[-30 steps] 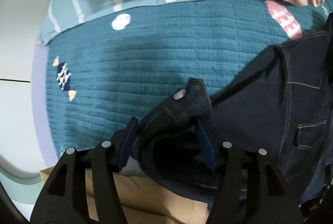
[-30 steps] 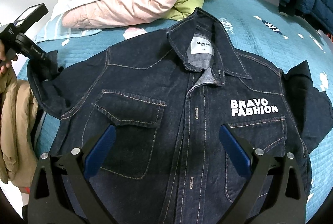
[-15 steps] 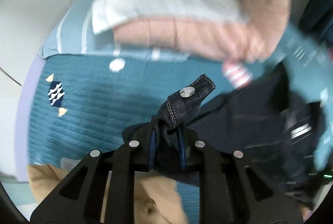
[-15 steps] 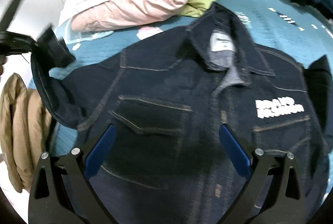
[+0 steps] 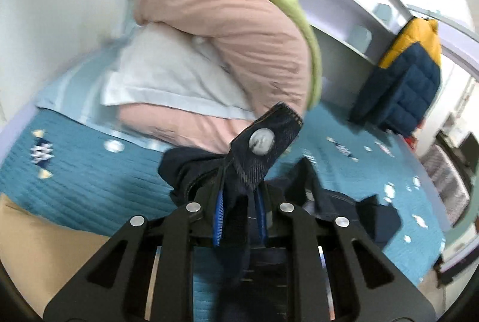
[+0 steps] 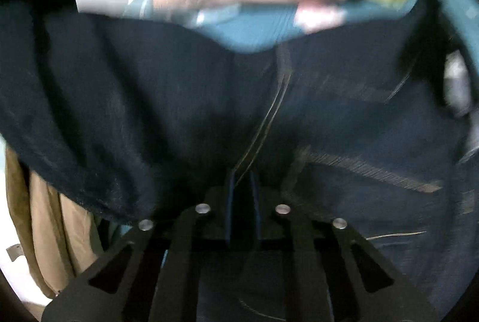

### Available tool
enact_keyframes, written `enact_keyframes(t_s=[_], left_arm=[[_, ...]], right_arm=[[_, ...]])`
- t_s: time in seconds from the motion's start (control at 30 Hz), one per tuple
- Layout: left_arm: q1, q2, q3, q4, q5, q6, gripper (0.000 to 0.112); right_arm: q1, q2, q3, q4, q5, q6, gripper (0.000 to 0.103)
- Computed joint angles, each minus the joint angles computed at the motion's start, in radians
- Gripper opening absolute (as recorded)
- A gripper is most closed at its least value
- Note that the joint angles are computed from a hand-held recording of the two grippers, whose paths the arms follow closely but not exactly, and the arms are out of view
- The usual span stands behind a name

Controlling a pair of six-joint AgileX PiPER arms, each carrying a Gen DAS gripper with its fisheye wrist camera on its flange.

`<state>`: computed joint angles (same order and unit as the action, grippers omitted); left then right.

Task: Fold large clothes

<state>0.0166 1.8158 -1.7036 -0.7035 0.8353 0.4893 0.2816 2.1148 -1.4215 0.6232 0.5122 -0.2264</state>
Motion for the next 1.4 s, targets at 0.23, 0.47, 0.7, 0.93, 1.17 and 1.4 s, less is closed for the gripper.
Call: enact_keyframes(t_s=[0.23,0.47,0.7,0.93,1.17,1.4], left_arm=[[-0.212,0.041,-0.016,0.053,-0.094,-0.079,0.017],[-0.424,0.159,-0.032,0.023,-0.228,-0.124,0.017],[-0.615,0.379,-0.083,0.144,-0.338,-0.298,0.017],[-0.706,0.508,-0.156,0.415,-0.301,-0.593,0.023],[-0.754,0.463,-0.071,0.497,-0.369,-0.683,0.061],[-0.811,0.487,-0.152,0.376,-0.293,-0.537,0.070]], right_arm=[[-0.218,-0.145,0.245,0.591,0.106,-0.601,0.009],[-0.675,-0.506,0.622,0.554,0.108,-0.904,0.011],[-1.125,-0.560,0.674,0.492,0.057,-1.147,0.015],[-1.362,-0.447,0.567,0.567,0.080,-1.174,0.023],[-1.476,-0.326,0.435,0.515,0.130,-1.041,0.033],[-1.572,-0.179,0.285,0.424,0.207,-0.802,0.039]])
